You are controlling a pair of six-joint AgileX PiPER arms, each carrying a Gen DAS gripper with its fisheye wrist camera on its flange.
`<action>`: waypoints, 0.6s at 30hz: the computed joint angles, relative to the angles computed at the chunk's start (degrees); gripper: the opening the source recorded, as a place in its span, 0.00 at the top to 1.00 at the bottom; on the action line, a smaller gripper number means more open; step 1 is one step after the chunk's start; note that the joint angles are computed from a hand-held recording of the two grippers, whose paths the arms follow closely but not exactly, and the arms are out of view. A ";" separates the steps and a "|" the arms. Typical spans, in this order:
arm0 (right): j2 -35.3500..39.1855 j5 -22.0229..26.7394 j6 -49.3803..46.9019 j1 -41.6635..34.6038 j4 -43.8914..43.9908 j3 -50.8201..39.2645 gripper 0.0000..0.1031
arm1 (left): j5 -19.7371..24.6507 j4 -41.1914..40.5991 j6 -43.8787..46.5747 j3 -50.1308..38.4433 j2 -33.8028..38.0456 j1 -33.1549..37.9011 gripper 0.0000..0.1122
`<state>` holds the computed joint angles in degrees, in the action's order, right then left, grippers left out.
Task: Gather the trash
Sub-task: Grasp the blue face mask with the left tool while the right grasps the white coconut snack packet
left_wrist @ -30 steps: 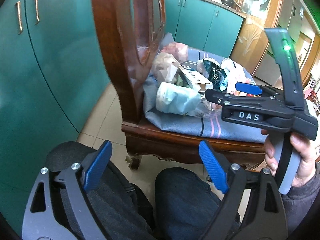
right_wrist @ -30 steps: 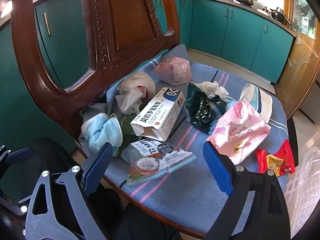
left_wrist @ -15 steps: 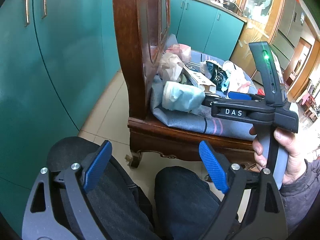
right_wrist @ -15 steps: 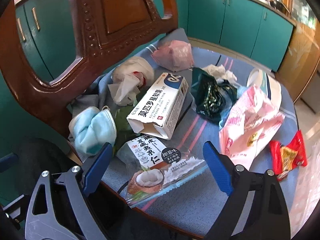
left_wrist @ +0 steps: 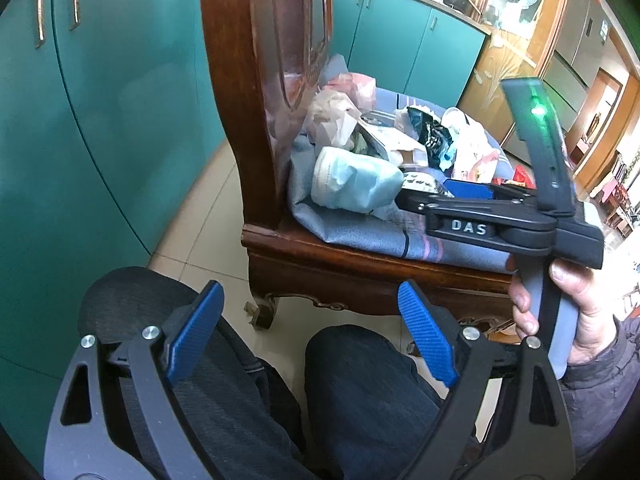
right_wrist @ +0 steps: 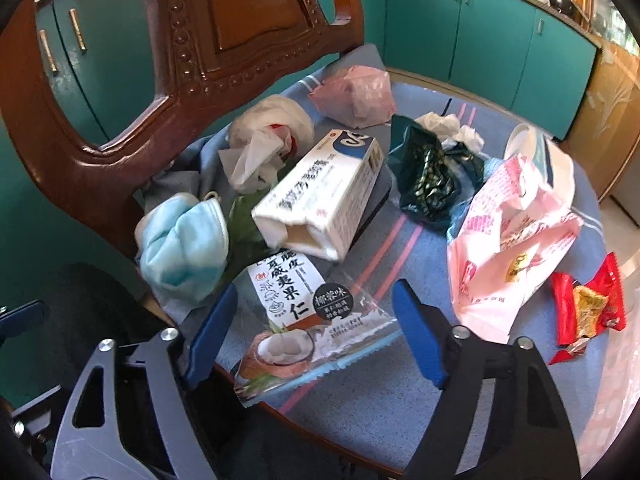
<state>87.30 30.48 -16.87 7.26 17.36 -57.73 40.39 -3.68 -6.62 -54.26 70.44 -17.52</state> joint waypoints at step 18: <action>-12.04 5.81 -18.61 -19.28 16.27 7.03 0.40 | -0.25 10.94 -10.87 -17.41 18.61 -9.48 0.30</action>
<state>75.26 36.29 -35.48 -12.02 33.63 -50.69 40.14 7.26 -17.49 -71.67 89.05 -26.99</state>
